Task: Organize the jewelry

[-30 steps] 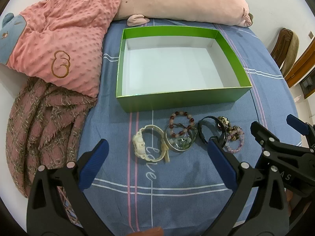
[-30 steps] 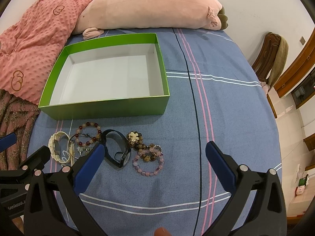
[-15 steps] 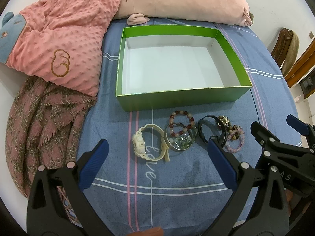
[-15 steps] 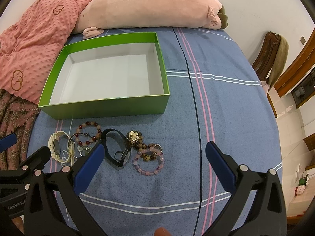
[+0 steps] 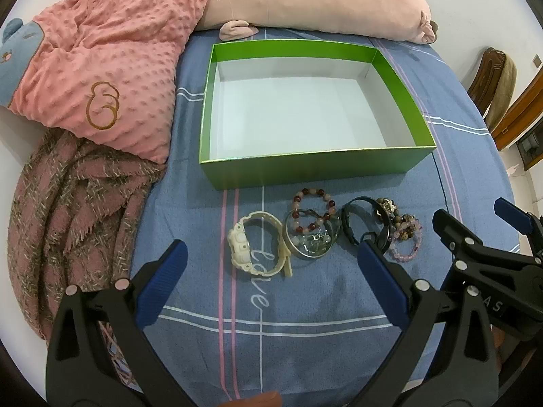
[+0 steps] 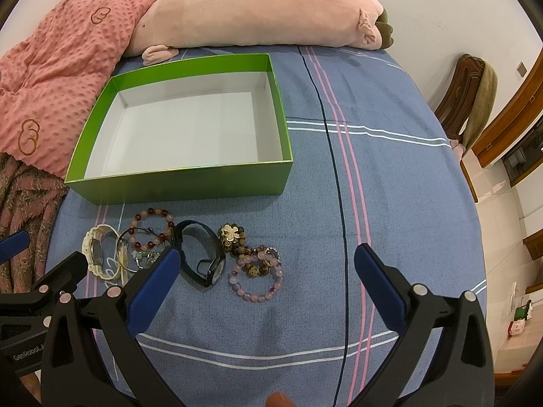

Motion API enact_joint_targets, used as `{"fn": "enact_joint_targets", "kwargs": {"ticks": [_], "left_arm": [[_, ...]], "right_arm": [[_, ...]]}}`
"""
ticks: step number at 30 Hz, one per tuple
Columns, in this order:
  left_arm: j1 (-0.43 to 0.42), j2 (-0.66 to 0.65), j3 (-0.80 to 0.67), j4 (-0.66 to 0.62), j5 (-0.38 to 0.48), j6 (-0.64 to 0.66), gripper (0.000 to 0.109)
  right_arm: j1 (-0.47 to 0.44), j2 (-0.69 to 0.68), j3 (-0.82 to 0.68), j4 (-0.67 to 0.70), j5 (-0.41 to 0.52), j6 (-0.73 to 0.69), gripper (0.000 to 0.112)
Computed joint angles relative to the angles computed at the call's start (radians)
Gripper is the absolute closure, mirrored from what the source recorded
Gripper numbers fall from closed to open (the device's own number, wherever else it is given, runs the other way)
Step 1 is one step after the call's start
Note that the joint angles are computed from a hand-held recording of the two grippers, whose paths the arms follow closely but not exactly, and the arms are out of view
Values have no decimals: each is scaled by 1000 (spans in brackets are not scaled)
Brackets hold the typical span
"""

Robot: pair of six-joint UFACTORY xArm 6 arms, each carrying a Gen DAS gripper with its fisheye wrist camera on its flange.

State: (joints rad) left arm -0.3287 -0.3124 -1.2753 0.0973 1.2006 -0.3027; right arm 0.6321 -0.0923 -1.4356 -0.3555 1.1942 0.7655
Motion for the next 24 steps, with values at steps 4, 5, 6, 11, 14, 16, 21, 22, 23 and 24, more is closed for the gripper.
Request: {"fn": "enact_joint_targets", "kwargs": {"ticks": [4,5,6,11,14,16,21,22,23,24], "left_arm": [[2,8,-11,-4,7,2,8],[1,8,-10,-4,7,2,8],[1,8,-10,-5,8,2,8],[8,5,-7,-2,5,1,8],[58,-19,29,-19,-28,-3,8],[90,-30,55,-8,-37,-16,8],[145,-38,108,-35,-27,-11,9],[146,-42,118,-32,-28,-9,10],[147,-44,127,-28,-29,-7,13],[143,-48,138,-27,-30,-5,17]], "right_arm": [[1,-1,4,0,-2,2,11],[-1,1,0,1,-2,0,11],[-1,1,0,1,-2,0,11],[0,-1,12,-3,-6,-4,11],[-9,-5,24,-61,25,5,11],[-36,-20,47,-70,29,-1,11],[-112,-81,164,81,-60,-69,15],[-113,-86,178,105,-73,-85,21],[-107,-85,185,126,-80,-103,32],[-96,-82,189,125,-88,-101,42]]}}
